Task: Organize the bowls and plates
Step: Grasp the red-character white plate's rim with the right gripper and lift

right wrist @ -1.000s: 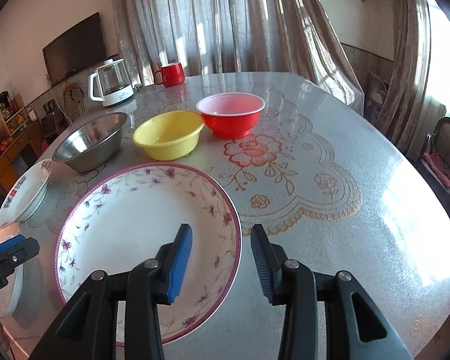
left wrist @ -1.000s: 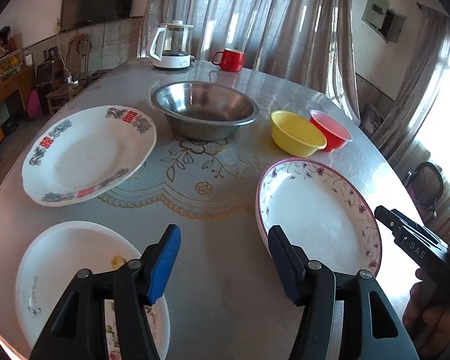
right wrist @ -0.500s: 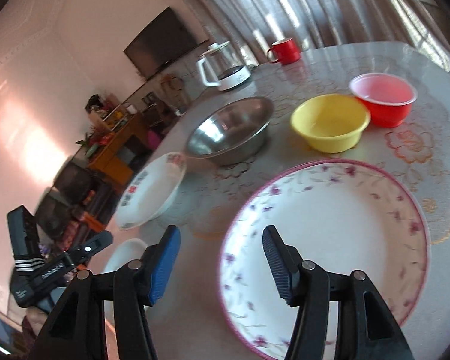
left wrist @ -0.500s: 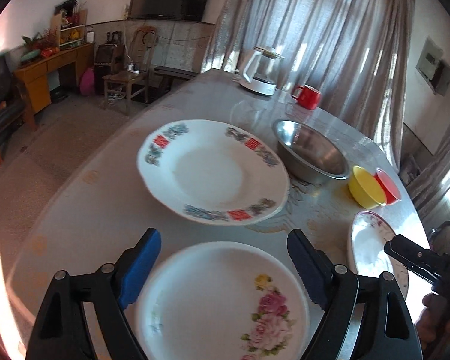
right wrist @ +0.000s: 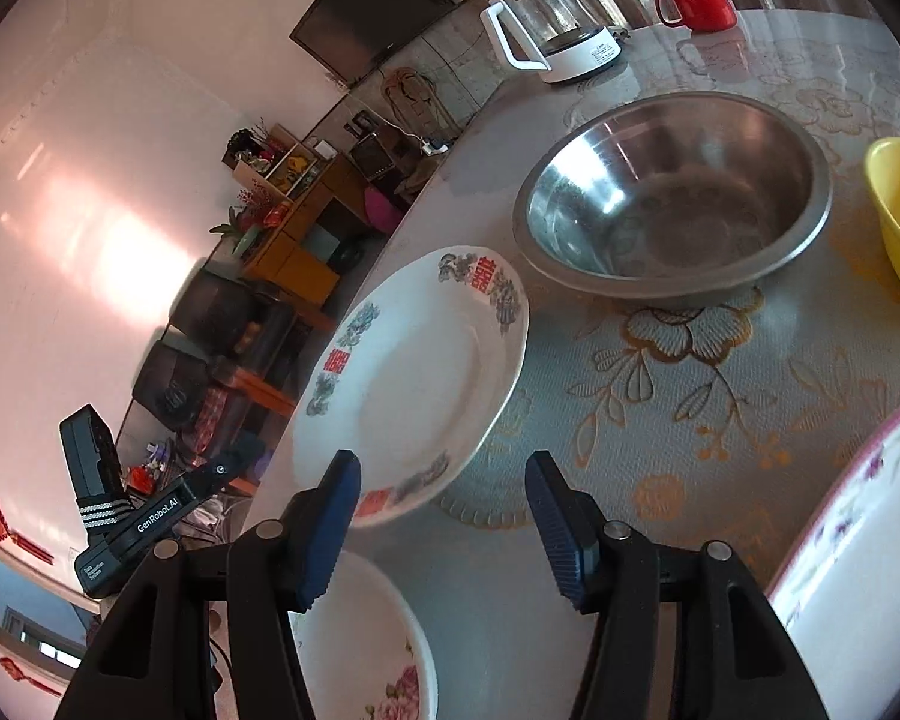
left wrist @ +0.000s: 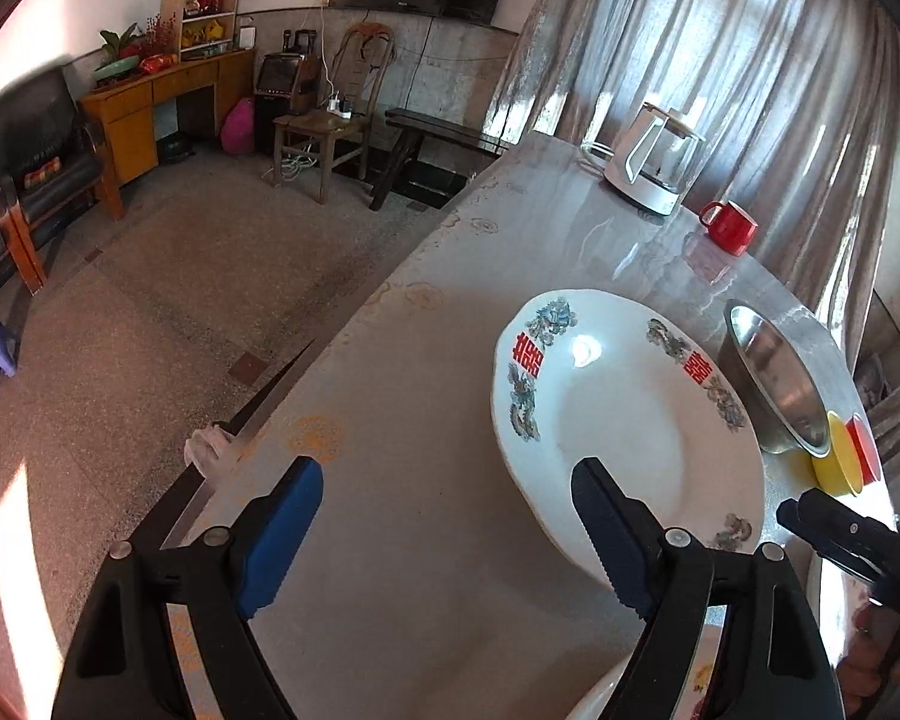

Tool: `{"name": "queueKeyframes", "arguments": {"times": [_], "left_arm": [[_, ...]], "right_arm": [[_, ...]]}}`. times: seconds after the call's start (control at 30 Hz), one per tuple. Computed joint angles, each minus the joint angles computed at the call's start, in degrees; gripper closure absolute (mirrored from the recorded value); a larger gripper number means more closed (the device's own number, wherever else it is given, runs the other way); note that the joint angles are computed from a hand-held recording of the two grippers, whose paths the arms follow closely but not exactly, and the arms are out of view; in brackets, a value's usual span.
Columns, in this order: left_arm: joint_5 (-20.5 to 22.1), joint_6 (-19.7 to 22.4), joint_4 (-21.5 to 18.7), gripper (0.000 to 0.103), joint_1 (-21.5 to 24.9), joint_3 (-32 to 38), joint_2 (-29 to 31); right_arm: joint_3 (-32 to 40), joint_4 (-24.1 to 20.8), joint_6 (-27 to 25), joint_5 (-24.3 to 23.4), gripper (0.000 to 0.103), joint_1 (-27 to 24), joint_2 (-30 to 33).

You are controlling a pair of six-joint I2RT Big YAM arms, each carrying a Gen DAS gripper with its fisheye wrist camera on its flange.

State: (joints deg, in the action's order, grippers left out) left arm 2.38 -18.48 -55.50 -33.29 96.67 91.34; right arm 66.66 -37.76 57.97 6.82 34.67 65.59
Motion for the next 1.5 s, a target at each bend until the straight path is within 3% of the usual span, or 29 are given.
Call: {"name": "queueKeyframes", "arguments": {"times": [0.1, 0.33, 0.5, 0.6, 0.77, 0.9, 1.0, 1.03, 1.17, 1.23, 1.33, 1.5], "left_arm": [[0.24, 1.29, 0.34, 0.027, -0.13, 2.24, 2.23], [2.25, 4.67, -2.23, 0.058, -0.34, 10.18, 8.89], [4.3, 7.07, -5.35, 0.069, -0.93, 14.97, 12.96], [1.9, 7.92, -5.45, 0.068, -1.92, 15.37, 13.32], [2.83, 9.45, -5.5, 0.07, -2.08, 13.11, 11.62], [8.02, 12.67, -5.4, 0.07, -2.07, 9.22, 8.1], [8.03, 14.21, -5.76, 0.071, -2.36, 9.15, 8.38], [7.51, 14.31, -5.39, 0.067, -2.44, 9.41, 8.79], [8.87, 10.08, -5.4, 0.068, -2.37, 11.8, 11.11], [5.82, 10.26, -5.64, 0.068, -3.43, 11.92, 10.86], [8.0, 11.34, -3.85, 0.068, -3.18, 9.86, 8.86], [7.25, 13.2, -2.4, 0.068, -3.42, 6.81, 5.64]], "right_arm": [[1.32, -0.47, -0.7, -0.39, 0.045, -1.55, 2.22], [3.53, -2.01, -2.42, -2.09, 0.075, -3.3, 5.76], [3.81, -2.05, -2.93, -4.55, 0.084, -4.24, 7.22], [3.86, -1.22, -2.84, -6.1, 0.084, -4.67, 8.02], [4.41, -2.46, -4.26, -5.23, 0.085, -4.02, 8.21], [3.48, -5.25, -2.72, -4.92, 0.082, -4.09, 5.94], [0.86, -3.33, -1.59, -6.52, 0.082, -4.87, 3.81], [0.5, -2.57, -1.33, -6.75, 0.082, -5.0, 3.81], [0.92, -3.01, -1.55, -6.3, 0.082, -4.94, 4.01], [1.53, -3.82, -2.04, -5.38, 0.082, -4.55, 4.38], [3.81, -8.12, -4.42, -0.66, 0.082, -2.81, 5.26], [2.69, -6.81, -5.29, -0.02, 0.081, -1.76, 3.33]]}}
